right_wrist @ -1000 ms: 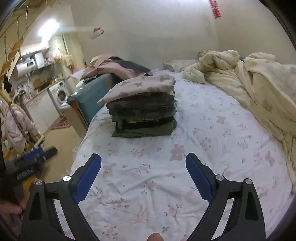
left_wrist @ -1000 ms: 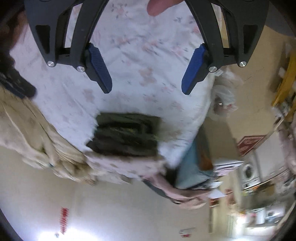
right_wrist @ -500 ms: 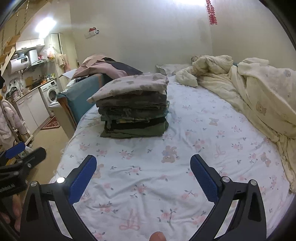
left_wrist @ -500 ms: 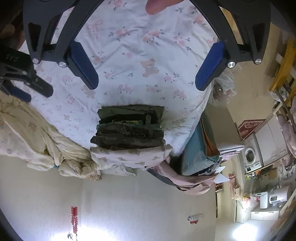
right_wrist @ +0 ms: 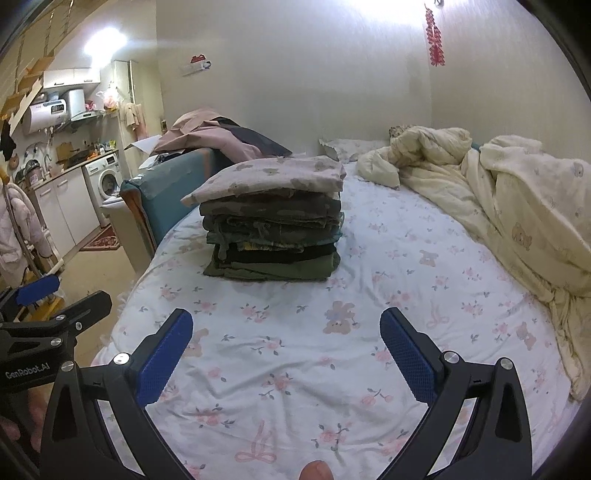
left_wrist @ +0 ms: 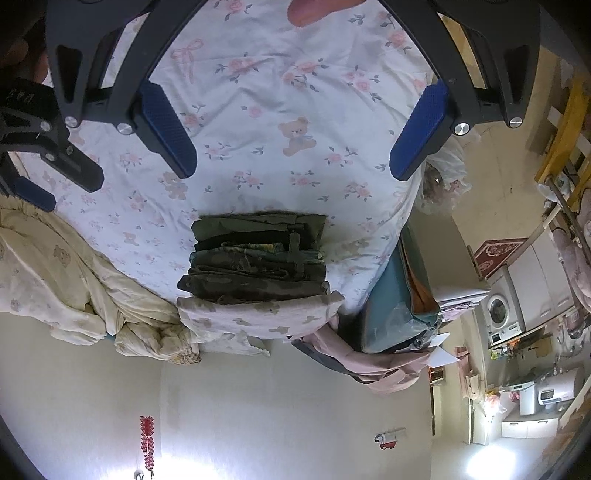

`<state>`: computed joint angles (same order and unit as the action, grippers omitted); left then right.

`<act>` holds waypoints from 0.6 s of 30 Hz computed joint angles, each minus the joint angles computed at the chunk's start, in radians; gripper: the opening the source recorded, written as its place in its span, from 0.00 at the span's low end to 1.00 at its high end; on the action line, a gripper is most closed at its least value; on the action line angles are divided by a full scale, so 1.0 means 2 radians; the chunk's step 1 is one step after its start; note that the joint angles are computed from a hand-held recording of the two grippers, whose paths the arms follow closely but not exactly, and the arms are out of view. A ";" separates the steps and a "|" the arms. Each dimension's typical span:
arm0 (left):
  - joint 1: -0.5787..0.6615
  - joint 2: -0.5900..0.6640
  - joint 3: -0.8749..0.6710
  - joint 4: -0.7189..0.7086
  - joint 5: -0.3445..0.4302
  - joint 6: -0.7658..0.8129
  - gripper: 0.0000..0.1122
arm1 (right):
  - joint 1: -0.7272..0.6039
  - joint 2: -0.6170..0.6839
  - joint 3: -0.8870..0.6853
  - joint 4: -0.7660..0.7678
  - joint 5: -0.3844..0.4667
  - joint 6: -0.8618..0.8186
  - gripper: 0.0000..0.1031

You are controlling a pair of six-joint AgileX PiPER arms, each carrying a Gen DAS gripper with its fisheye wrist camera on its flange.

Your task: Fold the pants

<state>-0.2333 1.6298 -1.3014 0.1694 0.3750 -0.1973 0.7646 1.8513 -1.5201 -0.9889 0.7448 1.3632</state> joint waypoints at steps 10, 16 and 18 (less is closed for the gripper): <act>0.002 0.002 0.000 0.007 0.002 -0.008 0.92 | -0.001 0.001 0.000 0.003 -0.003 0.004 1.00; 0.003 0.000 0.006 0.016 -0.006 -0.015 0.92 | -0.001 0.001 0.001 0.002 -0.002 0.005 1.00; 0.002 0.000 0.007 0.030 -0.007 -0.024 0.92 | 0.002 0.000 0.004 -0.003 0.005 0.011 1.00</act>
